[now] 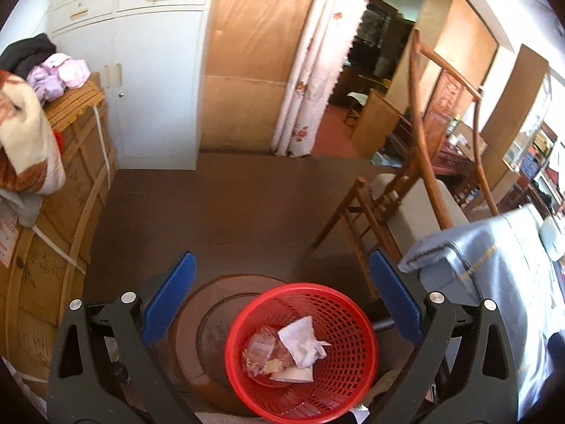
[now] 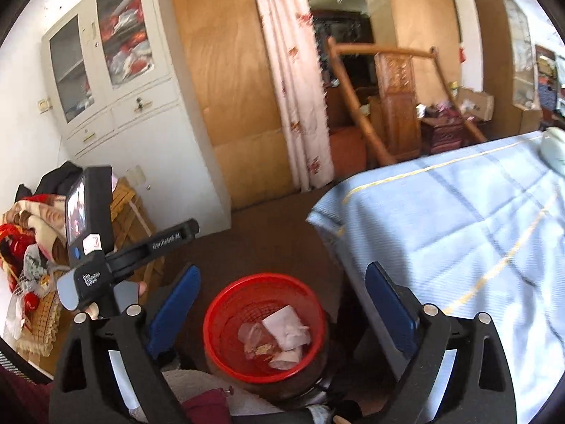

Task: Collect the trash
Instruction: 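Return both tools to the table toward the remaining trash pile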

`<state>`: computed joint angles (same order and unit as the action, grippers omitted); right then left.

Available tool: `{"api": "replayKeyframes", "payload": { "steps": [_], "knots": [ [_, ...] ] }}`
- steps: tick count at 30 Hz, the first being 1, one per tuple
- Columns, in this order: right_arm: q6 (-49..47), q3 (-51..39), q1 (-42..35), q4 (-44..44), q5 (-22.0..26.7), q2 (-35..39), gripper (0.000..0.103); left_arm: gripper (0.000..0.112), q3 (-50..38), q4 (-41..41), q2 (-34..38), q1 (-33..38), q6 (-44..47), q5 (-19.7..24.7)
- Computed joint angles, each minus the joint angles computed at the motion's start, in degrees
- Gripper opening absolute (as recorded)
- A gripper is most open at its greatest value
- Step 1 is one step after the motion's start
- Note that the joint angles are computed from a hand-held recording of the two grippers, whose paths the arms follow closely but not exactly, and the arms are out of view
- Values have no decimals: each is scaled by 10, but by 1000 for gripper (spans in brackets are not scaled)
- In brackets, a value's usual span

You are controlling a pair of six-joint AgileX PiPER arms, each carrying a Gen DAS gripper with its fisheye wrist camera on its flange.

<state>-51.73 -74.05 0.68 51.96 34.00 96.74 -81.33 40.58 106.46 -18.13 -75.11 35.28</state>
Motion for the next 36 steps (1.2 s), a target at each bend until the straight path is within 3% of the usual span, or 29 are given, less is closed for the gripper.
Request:
{"api": "replayKeyframes", "payload": {
  "steps": [11,19,26,30,36],
  "knots": [
    [-100,144,-145,97,-26,-167,97,96,2,-34,-19,-55,77,-31],
    [-157,209,-369,101,5,-240,97,96,-20,-36,-9,-123,128,-14],
    [-97,130,-530,-31,25,-155,97,96,-65,-9,27,-191,172,23],
    [-10,20,-577,-113,64,-63,97,96,-101,-23,52,-221,225,34],
    [96,-152,-607,-190,110,79,98,96,-237,-80,125,-259,342,66]
  ]
}}
